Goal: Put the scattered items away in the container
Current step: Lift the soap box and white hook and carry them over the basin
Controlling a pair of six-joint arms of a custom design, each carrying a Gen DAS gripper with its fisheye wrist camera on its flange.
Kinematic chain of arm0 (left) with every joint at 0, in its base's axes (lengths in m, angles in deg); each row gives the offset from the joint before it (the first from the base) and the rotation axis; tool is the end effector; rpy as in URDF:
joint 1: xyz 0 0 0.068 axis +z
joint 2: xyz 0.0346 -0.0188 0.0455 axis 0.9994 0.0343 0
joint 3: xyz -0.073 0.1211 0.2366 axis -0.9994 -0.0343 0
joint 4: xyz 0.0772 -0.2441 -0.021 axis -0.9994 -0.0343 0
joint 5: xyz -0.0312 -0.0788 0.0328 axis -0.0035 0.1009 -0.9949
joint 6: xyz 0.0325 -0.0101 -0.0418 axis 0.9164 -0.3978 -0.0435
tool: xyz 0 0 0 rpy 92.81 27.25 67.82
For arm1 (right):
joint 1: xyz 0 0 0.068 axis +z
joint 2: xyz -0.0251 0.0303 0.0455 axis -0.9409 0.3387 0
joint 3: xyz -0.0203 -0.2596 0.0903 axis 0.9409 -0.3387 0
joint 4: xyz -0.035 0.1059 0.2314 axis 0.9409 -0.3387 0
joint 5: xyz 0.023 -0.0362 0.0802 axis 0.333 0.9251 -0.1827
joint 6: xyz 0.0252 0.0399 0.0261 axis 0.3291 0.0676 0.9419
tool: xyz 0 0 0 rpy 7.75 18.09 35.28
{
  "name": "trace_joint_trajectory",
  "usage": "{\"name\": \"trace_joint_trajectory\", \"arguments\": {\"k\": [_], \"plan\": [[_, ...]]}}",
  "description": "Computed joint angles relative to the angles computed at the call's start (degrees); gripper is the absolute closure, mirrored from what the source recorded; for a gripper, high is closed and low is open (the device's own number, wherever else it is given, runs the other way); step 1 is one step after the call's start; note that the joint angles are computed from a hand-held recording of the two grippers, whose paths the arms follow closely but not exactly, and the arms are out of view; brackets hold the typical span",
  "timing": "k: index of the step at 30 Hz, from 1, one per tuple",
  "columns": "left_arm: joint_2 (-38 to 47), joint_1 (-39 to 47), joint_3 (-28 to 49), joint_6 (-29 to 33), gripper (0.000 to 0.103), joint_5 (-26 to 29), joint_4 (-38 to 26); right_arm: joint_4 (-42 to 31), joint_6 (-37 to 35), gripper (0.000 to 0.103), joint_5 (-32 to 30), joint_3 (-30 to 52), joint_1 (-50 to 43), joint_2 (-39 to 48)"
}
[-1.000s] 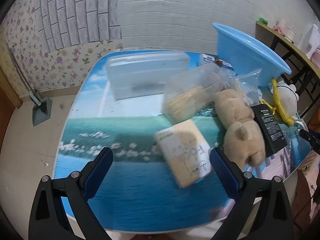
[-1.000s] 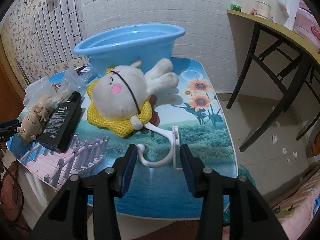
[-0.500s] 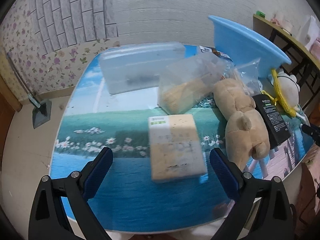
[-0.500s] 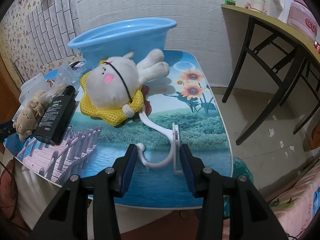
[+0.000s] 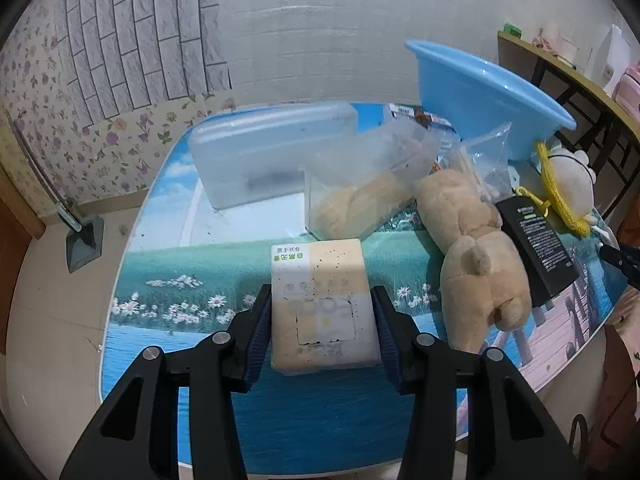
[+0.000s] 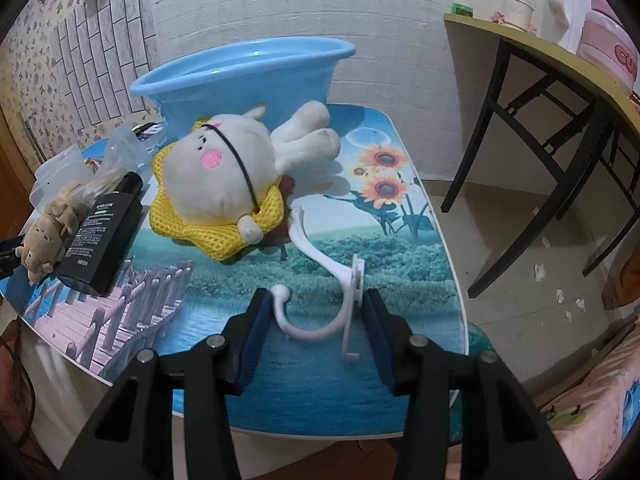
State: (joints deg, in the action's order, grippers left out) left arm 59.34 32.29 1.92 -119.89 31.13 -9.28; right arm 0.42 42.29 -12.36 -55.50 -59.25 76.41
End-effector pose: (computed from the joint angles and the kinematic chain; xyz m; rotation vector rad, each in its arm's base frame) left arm 0.1889 -0.2426 0.0224 -0.2591 2.4802 0.0540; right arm 0.2260 0.0410 0.0726 -0.0388 2.4753 0.0462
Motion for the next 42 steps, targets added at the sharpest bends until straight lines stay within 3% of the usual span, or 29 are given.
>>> {"name": "trace_joint_trajectory", "arguments": {"k": [12, 21, 42], "plan": [[-8.75, -2.05, -0.41, -1.38, 0.056, -5.17, -6.97, -4.65, -0.27, 0.058, -3.37, -2.84, -4.94, -13.23], [-11.89, -3.55, 2.44, 0.75, 0.056, -7.88, -10.47, -9.03, 0.74, 0.058, -3.45, -3.17, -2.29, -23.26], [-13.95, -3.05, 8.26, 7.78, 0.056, -10.17, -11.92, -11.47, 0.09, 0.058, -4.47, 0.18, 0.82, -27.64]]}}
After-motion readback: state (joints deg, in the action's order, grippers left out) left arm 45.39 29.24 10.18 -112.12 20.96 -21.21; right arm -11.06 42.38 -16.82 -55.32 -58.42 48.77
